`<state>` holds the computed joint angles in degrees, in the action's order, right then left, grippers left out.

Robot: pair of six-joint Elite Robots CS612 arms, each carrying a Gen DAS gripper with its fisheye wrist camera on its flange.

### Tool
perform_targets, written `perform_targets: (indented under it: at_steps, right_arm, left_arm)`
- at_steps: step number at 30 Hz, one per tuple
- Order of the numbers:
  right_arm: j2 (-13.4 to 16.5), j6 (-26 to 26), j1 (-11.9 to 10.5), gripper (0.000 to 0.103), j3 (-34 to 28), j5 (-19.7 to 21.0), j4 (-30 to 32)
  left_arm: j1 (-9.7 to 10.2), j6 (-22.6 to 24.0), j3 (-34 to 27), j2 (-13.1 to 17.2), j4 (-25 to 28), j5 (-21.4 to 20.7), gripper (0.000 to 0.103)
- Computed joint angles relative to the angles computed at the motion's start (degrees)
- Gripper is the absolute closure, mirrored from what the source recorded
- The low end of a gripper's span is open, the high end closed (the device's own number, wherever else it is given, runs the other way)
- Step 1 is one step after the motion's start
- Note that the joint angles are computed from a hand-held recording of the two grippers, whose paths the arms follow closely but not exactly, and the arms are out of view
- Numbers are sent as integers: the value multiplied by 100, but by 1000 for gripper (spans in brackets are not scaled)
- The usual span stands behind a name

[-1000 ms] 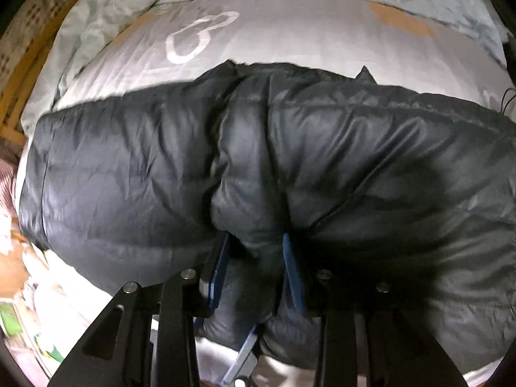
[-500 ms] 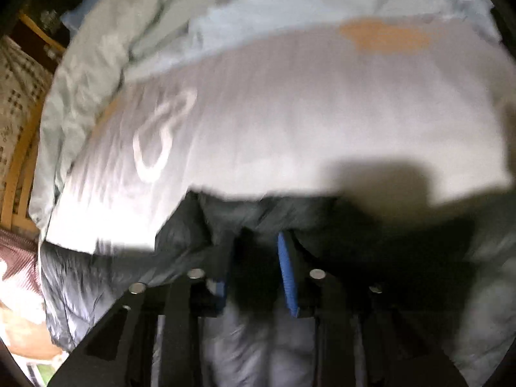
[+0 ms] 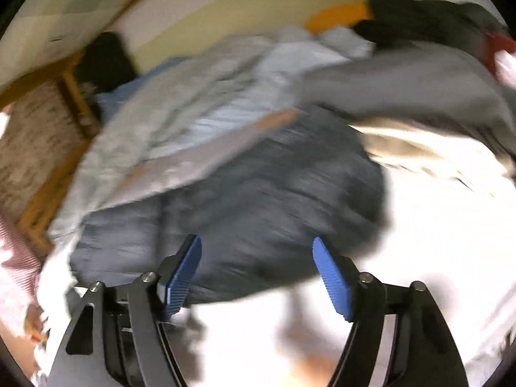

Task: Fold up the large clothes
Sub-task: 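Grasp the folded jacket with the right tool and lift it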

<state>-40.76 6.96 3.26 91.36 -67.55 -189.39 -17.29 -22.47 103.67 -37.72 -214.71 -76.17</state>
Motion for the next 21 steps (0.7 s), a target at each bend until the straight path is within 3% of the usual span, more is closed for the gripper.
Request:
perform_targets:
  at_steps: [2, 3, 5, 7, 9, 11, 12, 13, 16, 19, 21]
  right_arm:
    - [100, 505, -71, 25, -31, -226, 55]
    - [153, 752, -141, 25, -47, -44, 18]
    - [349, 1257, -300, 16, -183, 681, -61]
    - [592, 1446, -384, 16, -497, 1348, 177]
    - [753, 1648, -411, 16, -738, 1640, 449]
    - [941, 2067, -436, 17, -928, 2097, 197]
    - [960, 2160, -417, 21, -953, 2093, 63]
    - [929, 2012, -379, 38, -948, 1941, 54]
    - [629, 855, -109, 60, -744, 862, 164]
    - [404, 466, 34, 66, -498, 663, -477]
    - [264, 356, 100, 69, -366, 644, -895]
  left_arm:
    - [-11, -8, 70, -31, -186, 7, 66]
    - [-5, 31, 100, -44, -349, 14, 66]
    - [10, 163, 131, -108, -538, 102, 65]
    - [27, 255, 193, -195, -785, 199, 62]
    - [52, 340, 295, -336, -900, 361, 60]
    - [97, 381, 400, -445, -1063, 483, 59]
    - [140, 365, 465, -482, -1251, 495, 56]
    - [197, 378, 512, -504, -1446, 424, 54]
    - [402, 61, 655, -621, -1854, 238, 47]
    - [444, -795, 896, -1035, -941, 1138, 47]
    - [580, -1135, 1006, -1100, -1176, 982, 47]
